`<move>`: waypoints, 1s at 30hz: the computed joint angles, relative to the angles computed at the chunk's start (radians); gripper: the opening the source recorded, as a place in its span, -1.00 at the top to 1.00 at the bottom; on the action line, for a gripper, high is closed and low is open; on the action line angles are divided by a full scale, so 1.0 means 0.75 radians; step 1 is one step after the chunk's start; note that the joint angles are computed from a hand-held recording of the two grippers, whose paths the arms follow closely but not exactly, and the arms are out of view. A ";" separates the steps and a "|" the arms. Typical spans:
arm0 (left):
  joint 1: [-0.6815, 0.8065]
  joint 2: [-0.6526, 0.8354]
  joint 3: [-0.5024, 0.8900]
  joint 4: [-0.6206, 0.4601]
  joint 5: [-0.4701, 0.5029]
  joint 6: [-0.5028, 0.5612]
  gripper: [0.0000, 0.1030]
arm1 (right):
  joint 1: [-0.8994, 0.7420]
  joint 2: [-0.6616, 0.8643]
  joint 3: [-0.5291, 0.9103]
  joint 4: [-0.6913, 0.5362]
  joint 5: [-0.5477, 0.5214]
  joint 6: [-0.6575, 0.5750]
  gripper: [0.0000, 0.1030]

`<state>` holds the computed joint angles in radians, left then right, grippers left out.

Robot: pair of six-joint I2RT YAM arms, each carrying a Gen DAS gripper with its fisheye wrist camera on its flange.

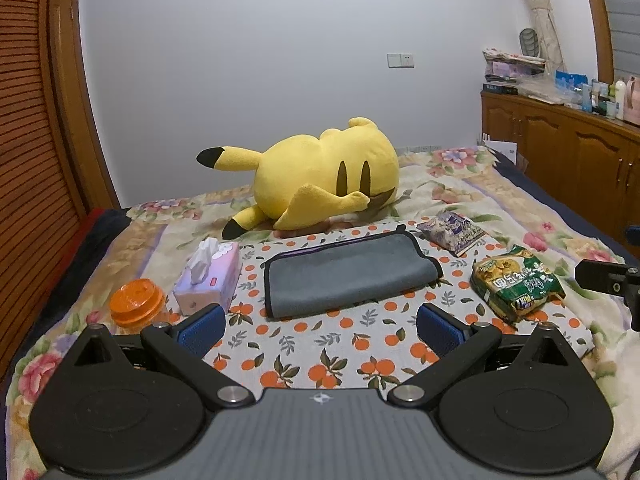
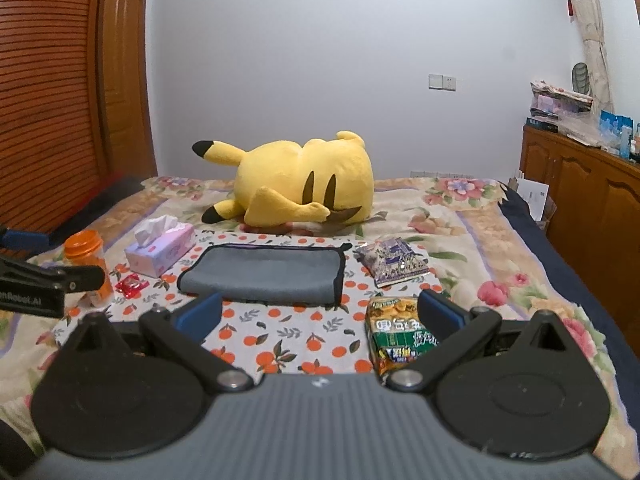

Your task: Fold towel

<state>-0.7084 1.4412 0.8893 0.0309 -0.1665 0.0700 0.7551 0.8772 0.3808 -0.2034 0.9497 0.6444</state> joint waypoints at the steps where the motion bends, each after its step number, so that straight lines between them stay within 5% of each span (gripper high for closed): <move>1: -0.004 -0.007 -0.011 0.002 -0.002 -0.003 -1.00 | 0.012 0.002 -0.002 -0.008 0.008 0.015 -1.00; 24: -0.044 -0.156 -0.292 0.071 -0.034 -0.060 -1.00 | 0.370 0.130 -0.056 -0.338 0.255 0.621 -1.00; 30: -0.076 -0.158 -0.344 0.095 -0.069 -0.086 -1.00 | 0.389 0.135 -0.130 -0.312 0.243 0.693 -1.00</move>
